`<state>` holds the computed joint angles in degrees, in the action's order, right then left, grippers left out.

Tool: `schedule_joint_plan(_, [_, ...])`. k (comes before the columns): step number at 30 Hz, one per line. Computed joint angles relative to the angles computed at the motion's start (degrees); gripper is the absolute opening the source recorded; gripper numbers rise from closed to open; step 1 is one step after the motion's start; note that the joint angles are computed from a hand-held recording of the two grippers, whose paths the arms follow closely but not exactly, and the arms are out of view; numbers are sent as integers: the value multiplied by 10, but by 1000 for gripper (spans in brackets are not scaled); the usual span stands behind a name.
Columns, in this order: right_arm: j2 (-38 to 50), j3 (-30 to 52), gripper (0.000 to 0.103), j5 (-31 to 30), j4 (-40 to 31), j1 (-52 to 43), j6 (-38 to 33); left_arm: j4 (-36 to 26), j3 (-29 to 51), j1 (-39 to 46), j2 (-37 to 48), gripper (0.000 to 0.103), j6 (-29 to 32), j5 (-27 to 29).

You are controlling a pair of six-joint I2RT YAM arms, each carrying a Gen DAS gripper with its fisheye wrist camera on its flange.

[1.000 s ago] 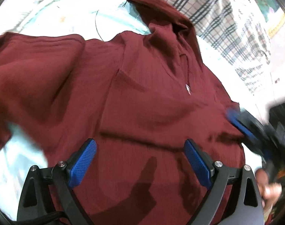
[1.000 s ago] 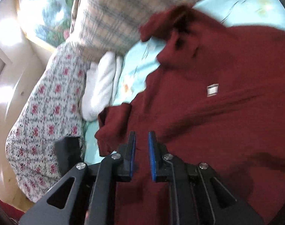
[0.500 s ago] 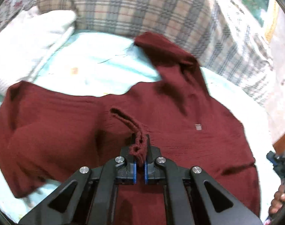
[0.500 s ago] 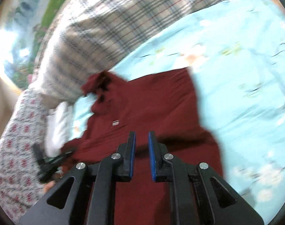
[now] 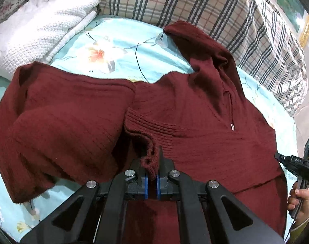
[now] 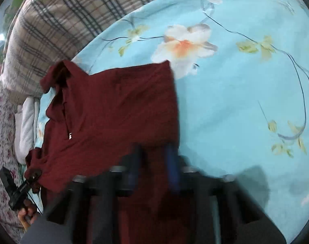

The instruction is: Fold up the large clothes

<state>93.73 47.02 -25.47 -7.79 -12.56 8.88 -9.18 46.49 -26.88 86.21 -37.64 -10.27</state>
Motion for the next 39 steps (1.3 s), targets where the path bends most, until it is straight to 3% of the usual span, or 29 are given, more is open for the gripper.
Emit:
schedule_joint_plan(7, [-24,-20,9,31,-1,2,21,-15,13,-2,37,4,1,-7])
schedule_joint_plan(9, [-77,-54,10,49,12,9,40,-14,5,-5,29,6,0,-4])
schedule_joint_plan(12, [-150,-101,14,22,26,26,44,-23,-10,-8,3,8,-9,2])
schedule_joint_plan(16, [-139,-115,24,-6,17,73,37,-58,-52,-26,-85,14,-24,-14])
schedule_joint_plan(19, [-95,-111,27,25,9,104,36,-114,-90,-29,-185,33,-33,-43])
schedule_joint_plan(23, [-144,-138,27,17,19,113,59,-195,-120,11,-290,55,-15,-73])
schedule_joint_plan(25, [-195,-156,27,13,7,137,66,-213,-125,43,-307,64,13,-65])
schedule_joint_plan(27, [-223,-166,28,14,2,167,80,-215,-120,65,-296,84,37,-47])
schedule_joint_plan(28, [-229,-169,28,14,0,177,85,-202,-120,75,-285,84,62,-27])
schedule_joint_plan(32, [-232,-185,28,10,10,212,115,-186,-91,64,-180,84,96,-103])
schedule_joint_plan(34, [-221,-185,28,11,16,223,122,-166,-95,94,-148,83,116,-94])
schedule_joint_plan(36, [-219,-185,28,13,16,230,123,-154,-98,130,-118,57,131,-81])
schedule_joint_plan(37, [-222,-186,28,15,14,234,125,-130,-116,152,-133,51,151,-62])
schedule_joint_plan(39, [-228,-187,28,16,9,237,126,-127,-127,172,-159,11,165,-49])
